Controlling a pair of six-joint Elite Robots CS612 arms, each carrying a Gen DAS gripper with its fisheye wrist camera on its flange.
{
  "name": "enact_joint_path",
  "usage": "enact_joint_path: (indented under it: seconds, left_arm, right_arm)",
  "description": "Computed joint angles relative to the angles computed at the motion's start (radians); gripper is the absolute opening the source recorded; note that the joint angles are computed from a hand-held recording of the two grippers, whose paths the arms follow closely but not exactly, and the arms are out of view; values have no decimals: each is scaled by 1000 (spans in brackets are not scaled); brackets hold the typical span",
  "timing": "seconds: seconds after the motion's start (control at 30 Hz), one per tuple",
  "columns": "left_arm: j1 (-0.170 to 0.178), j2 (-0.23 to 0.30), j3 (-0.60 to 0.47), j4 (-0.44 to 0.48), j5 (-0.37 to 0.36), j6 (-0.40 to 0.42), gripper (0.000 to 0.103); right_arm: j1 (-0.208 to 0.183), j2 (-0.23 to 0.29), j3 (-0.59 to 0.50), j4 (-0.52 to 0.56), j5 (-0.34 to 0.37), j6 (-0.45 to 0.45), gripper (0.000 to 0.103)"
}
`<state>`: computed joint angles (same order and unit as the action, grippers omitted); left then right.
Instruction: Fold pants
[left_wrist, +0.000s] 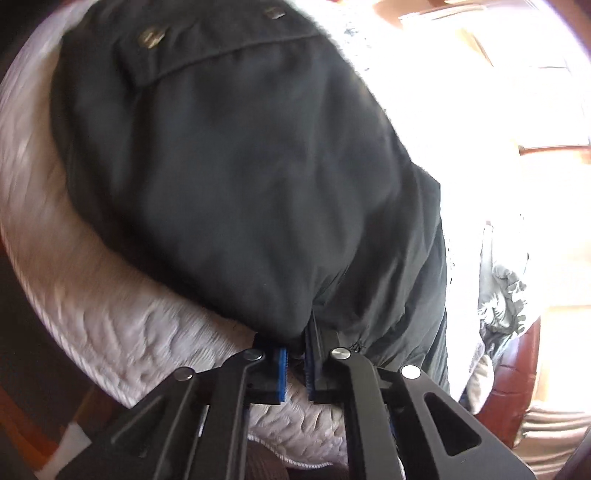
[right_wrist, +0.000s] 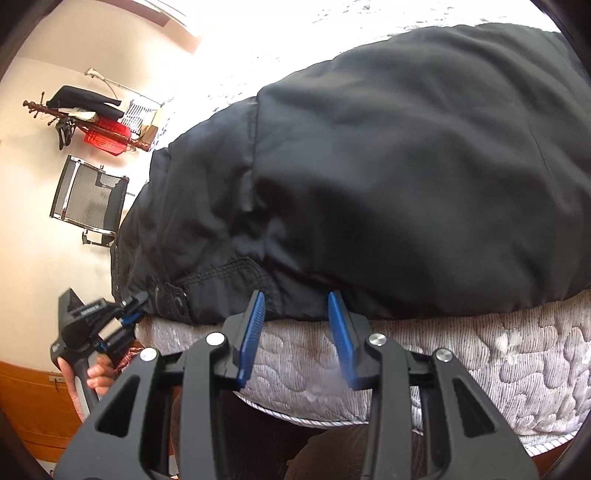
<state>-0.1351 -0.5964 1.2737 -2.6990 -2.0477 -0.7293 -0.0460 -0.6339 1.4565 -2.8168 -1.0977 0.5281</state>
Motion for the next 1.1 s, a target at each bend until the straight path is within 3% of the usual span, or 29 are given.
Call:
enact_joint_path:
  seconds: [0.13,0.27,0.47,0.57,0.6,0.67,0.7,0.8,0.87,0.93,1.1]
  left_arm:
    - [-5,15,-66,35,35,67,6]
    - [-16,6,-33,44,66,90,7]
    - [32,23,-1,-26,-85,48,16]
    - [32,-1,-1,39,-57,95,15]
    - [20,-18,7,53,-14,123,15]
    - [-10,-60,43,52,87,188,31]
    - [-29,-77,58,56,125,230,33]
    - [-85,-102,82,59,141,330,40]
    - [-127,-109,89,48,173,361,59]
    - [-150,-107,86,59,178,398,62]
    - [-182,-68,24,142,192,503,63]
  right_arm:
    - [0,14,-14,2,10,15,34]
    - [-7,9,-2,-5,18,18,34]
    - [-29,-33,77,-57,0,37,46]
    - [-42,-60,122,-84,-26,44,47]
    - [-47,-69,139,-96,-35,56,47]
    - [-56,-82,171,-126,-52,81,47]
    - [-58,-89,183,-133,-69,87,47]
    - [-51,-100,188,-105,-99,90,47]
    - [-55,-97,189,-111,-69,104,50]
    - [-60,-91,194,-131,-42,124,52]
    - [-84,-109,251,-200,-92,198,52]
